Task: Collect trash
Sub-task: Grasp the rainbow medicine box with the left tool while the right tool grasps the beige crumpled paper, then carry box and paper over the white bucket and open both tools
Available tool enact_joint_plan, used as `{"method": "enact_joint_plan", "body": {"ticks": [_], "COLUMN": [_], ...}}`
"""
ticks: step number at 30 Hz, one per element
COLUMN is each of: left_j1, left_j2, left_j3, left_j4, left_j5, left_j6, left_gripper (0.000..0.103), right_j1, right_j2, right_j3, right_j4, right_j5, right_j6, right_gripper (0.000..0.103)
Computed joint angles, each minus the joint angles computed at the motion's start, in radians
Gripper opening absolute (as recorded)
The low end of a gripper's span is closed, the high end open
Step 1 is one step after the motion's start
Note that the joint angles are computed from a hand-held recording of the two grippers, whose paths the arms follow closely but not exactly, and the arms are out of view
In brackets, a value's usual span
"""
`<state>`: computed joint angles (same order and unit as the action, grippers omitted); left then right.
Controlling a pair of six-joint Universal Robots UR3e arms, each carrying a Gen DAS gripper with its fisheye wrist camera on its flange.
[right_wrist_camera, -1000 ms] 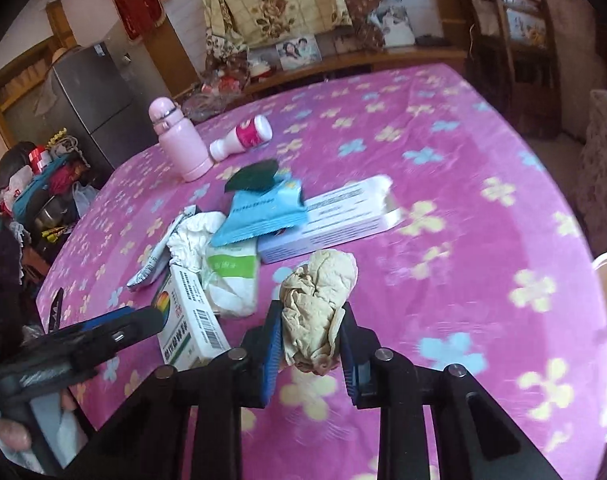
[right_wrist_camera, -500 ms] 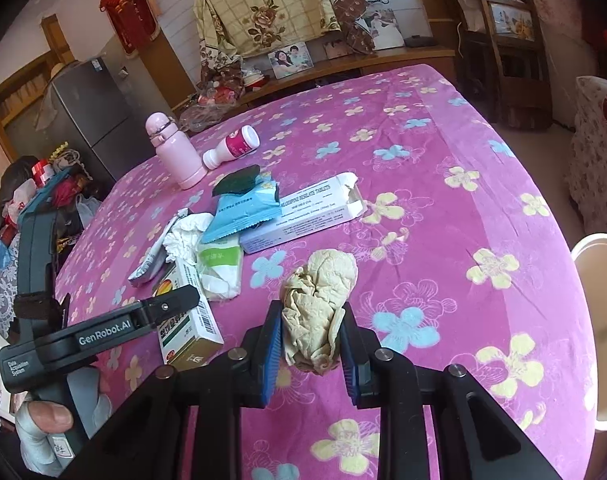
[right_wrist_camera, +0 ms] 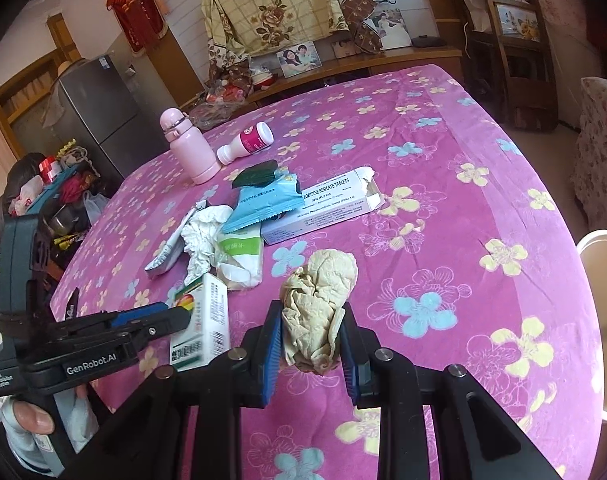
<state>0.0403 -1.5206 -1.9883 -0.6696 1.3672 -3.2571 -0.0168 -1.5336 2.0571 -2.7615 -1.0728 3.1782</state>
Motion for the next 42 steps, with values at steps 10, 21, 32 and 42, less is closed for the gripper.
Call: {"method": "enact_joint_plan", "body": {"ticks": [10,21,32,42], "left_j1": [-0.152,-0.138,-0.233,-0.373], "left_j2": [-0.136,-0.028,-0.037,-0.15], "left_j3": [0.07,-0.012,0.067,0.216], "left_j4": [0.056,0.096,0.136,0.157], "left_j5": [0.13,0.155,0.25,0.307], "left_j6": [-0.115,-0.019,-0.007,-0.034], "left_gripper": [0.073,0.064,0.064,0.064], "right_j1": [-0.034,-0.043,-0.046,-0.219], "right_j2": [-0.032,-0.064,-0.169,-0.347], "right_j3": [0.037,0.064,0.094,0.164], "right_j4": [0.016,0.016,0.041,0.164], "right_j5": [0.017,0.027,0.006,0.055], "right_j6": [-0.015,-0.022,-0.039,-0.125], "right_gripper": [0.029,0.029,0.029,0.029]}}
